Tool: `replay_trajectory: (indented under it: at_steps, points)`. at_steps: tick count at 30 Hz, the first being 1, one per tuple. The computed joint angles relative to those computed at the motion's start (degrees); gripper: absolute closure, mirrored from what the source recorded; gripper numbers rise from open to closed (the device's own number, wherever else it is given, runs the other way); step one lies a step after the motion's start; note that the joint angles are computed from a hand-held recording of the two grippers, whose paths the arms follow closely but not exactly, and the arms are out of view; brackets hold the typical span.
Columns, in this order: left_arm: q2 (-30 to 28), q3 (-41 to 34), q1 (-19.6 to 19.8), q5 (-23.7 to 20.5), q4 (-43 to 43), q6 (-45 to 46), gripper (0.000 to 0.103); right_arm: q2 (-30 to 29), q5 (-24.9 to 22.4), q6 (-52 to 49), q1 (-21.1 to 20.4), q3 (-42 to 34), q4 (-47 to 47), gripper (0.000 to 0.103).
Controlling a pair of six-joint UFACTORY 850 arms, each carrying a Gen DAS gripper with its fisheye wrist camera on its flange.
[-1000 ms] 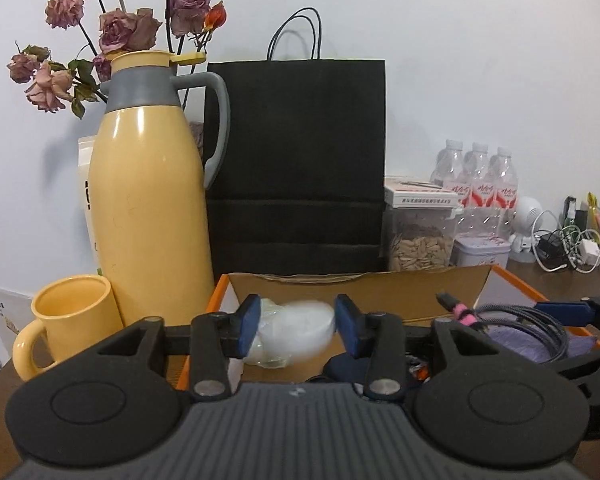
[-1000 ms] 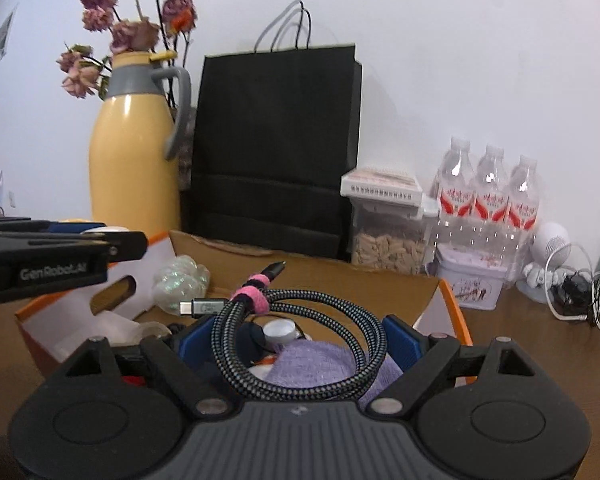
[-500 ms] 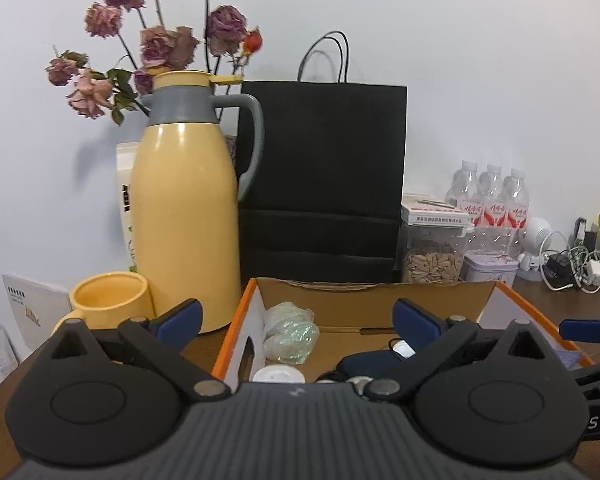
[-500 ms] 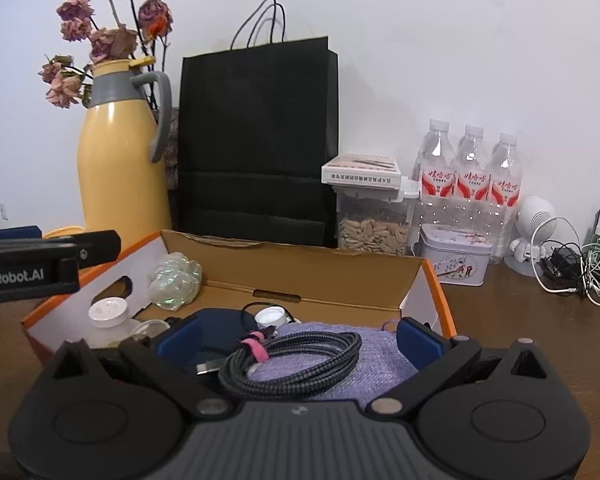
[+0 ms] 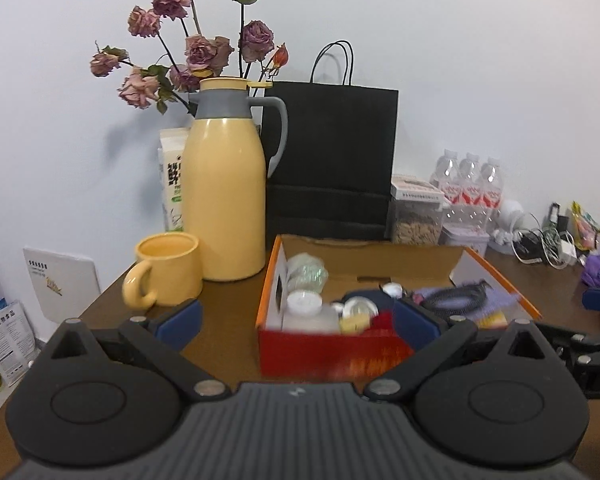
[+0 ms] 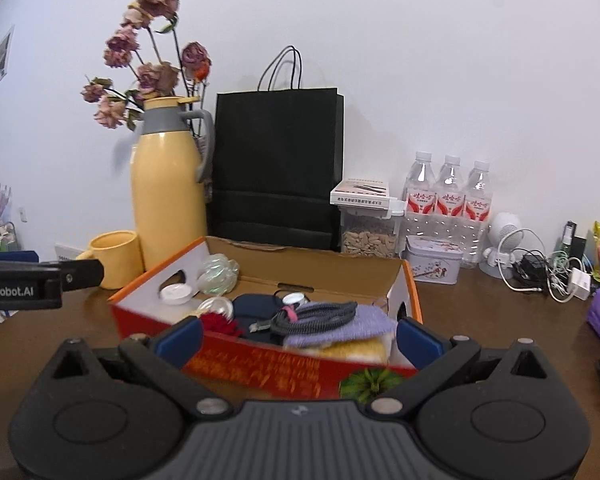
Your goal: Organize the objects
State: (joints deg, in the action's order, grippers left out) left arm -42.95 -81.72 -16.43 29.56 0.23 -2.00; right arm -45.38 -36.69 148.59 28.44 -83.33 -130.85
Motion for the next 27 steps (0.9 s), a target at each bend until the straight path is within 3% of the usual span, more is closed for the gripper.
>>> replay_trajectory:
  at_steps: [12, 27]
  points:
    - [8.14, 14.50, 0.96, -1.25, 0.63, 0.53, 0.000, 6.04, -0.09, 2.89, 4.64, 10.63, 4.48, 0.000]
    - [9.92, 17.33, 0.66, -1.07, 0.63, 0.37, 0.000, 6.62, 0.76, 3.36, 5.56, 11.67, 5.51, 0.000]
